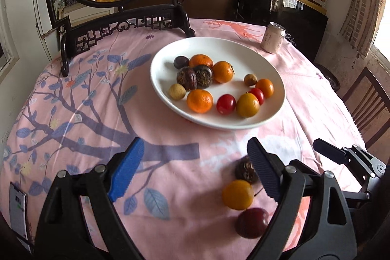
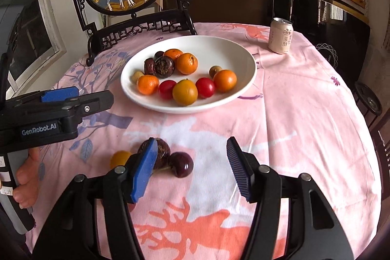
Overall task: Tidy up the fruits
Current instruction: 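Grasp a dark red plum with the left tool while the right tool grasps a dark cherry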
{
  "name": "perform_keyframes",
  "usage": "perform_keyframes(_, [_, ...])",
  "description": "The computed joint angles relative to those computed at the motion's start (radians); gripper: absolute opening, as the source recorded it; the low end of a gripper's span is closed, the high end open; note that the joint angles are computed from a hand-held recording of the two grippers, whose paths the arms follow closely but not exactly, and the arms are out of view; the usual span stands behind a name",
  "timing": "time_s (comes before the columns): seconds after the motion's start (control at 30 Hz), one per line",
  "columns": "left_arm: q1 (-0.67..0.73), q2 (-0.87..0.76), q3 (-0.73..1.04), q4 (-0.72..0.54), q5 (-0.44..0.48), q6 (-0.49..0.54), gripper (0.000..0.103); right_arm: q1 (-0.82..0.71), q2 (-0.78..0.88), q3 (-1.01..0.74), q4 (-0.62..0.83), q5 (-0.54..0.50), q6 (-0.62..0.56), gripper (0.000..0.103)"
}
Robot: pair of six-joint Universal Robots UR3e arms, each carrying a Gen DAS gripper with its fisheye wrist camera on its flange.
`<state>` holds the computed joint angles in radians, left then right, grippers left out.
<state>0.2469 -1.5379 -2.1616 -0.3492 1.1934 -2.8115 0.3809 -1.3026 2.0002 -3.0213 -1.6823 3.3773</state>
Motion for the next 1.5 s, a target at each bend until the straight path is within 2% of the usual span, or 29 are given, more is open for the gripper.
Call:
perform_keyframes(0.2, [0.030, 0.139, -0.155, -0.046, -0.026, 0.075, 0.089, 0.046, -0.058, 0.114, -0.011, -0.051, 0.046, 0.059])
perform_keyframes(0.43, [0.009, 0.243, -0.259, -0.083, -0.024, 0.131, 0.089, 0.032, -0.134, 0.266, -0.077, -0.018, 0.110, 0.060])
perform_keyframes(0.73, [-0.096, 0.147, -0.257, -0.014, 0.051, 0.096, 0.088, 0.011, -0.200, 0.352, -0.106, -0.029, 0.126, 0.060])
perform_keyframes(0.77, [-0.108, 0.123, -0.250, -0.001, 0.064, 0.086, 0.086, 0.003, -0.207, 0.362, -0.112, -0.018, 0.124, 0.060])
perform_keyframes(0.87, [-0.131, 0.059, -0.222, -0.006, 0.084, 0.078, 0.059, -0.009, -0.218, 0.377, -0.119, -0.002, 0.118, 0.060])
perform_keyframes(0.9, [-0.129, 0.053, -0.224, 0.001, 0.076, 0.083, 0.055, -0.009, -0.219, 0.377, -0.119, -0.002, 0.118, 0.060])
perform_keyframes(0.93, [-0.127, 0.060, -0.240, 0.021, 0.072, 0.092, 0.047, -0.010, -0.219, 0.378, -0.119, 0.002, 0.117, 0.060])
perform_keyframes(1.0, [-0.116, 0.089, -0.240, -0.025, 0.049, 0.127, 0.039, -0.010, -0.216, 0.372, -0.110, 0.003, 0.117, 0.060])
perform_keyframes(1.17, [-0.049, 0.173, -0.254, -0.112, 0.005, 0.192, 0.039, 0.010, -0.186, 0.325, -0.077, -0.016, 0.101, 0.060])
perform_keyframes(1.33, [0.069, 0.295, -0.273, -0.237, -0.080, 0.287, 0.039, 0.034, -0.105, 0.221, -0.010, -0.018, 0.052, 0.059])
perform_keyframes(1.5, [0.154, 0.340, -0.276, -0.313, -0.125, 0.356, 0.039, 0.043, -0.011, 0.104, 0.057, -0.021, 0.015, 0.059])
